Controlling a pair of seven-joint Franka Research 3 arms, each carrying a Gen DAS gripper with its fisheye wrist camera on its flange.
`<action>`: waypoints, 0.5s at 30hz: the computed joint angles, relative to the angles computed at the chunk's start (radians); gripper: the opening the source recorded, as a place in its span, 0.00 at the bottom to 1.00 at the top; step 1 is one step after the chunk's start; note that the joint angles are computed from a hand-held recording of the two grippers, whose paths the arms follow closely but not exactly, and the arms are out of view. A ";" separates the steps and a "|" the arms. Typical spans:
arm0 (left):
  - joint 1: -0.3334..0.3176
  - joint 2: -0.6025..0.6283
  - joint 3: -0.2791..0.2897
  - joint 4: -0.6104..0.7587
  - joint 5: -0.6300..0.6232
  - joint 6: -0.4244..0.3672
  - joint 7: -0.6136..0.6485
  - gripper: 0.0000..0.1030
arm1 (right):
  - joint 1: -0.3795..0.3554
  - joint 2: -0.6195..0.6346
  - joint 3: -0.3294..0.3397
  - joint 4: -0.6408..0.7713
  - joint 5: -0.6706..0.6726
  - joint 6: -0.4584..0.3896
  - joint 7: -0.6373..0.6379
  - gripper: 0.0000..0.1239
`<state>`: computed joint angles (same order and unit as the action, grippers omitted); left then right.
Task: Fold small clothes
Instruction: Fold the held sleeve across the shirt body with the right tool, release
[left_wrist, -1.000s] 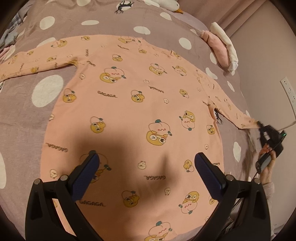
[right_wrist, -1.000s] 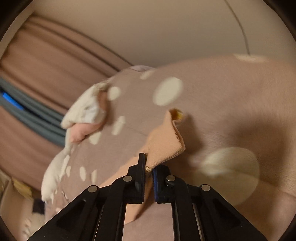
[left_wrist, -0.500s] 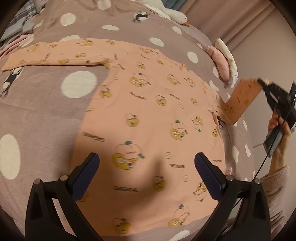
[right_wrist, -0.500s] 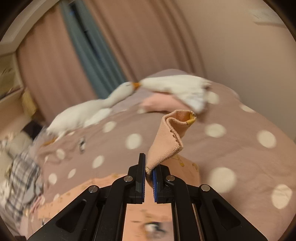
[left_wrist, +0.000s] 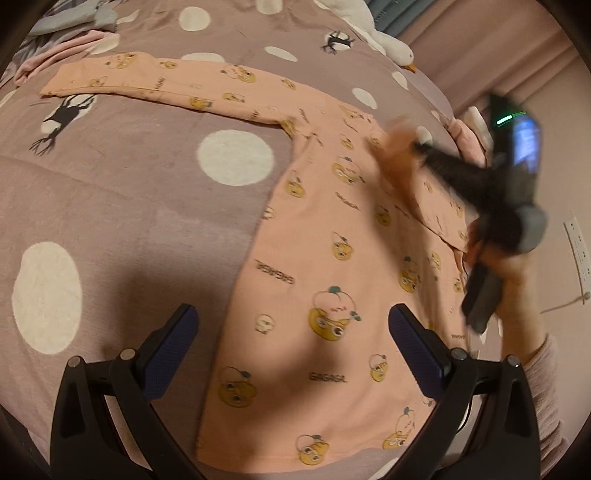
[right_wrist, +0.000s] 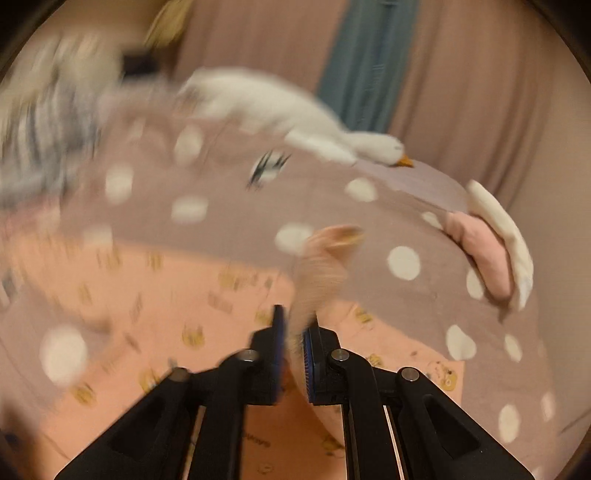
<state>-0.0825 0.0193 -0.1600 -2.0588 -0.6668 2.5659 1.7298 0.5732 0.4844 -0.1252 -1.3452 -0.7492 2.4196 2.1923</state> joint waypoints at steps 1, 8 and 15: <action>0.002 -0.001 0.002 -0.003 -0.001 0.003 -0.001 1.00 | -0.003 0.021 0.013 0.016 0.015 -0.026 -0.050 0.07; 0.011 0.005 0.006 -0.007 -0.020 -0.005 -0.007 1.00 | -0.010 0.011 0.061 -0.010 0.121 -0.043 -0.225 0.21; 0.022 0.006 0.008 -0.014 -0.052 0.014 0.008 1.00 | -0.182 -0.172 0.148 -0.268 0.583 0.305 -0.210 0.47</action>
<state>-0.0608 0.0250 -0.1520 -2.0728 -0.7191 2.5799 1.7375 0.3914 0.3123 0.0226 -1.6129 -0.1666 2.7243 1.9827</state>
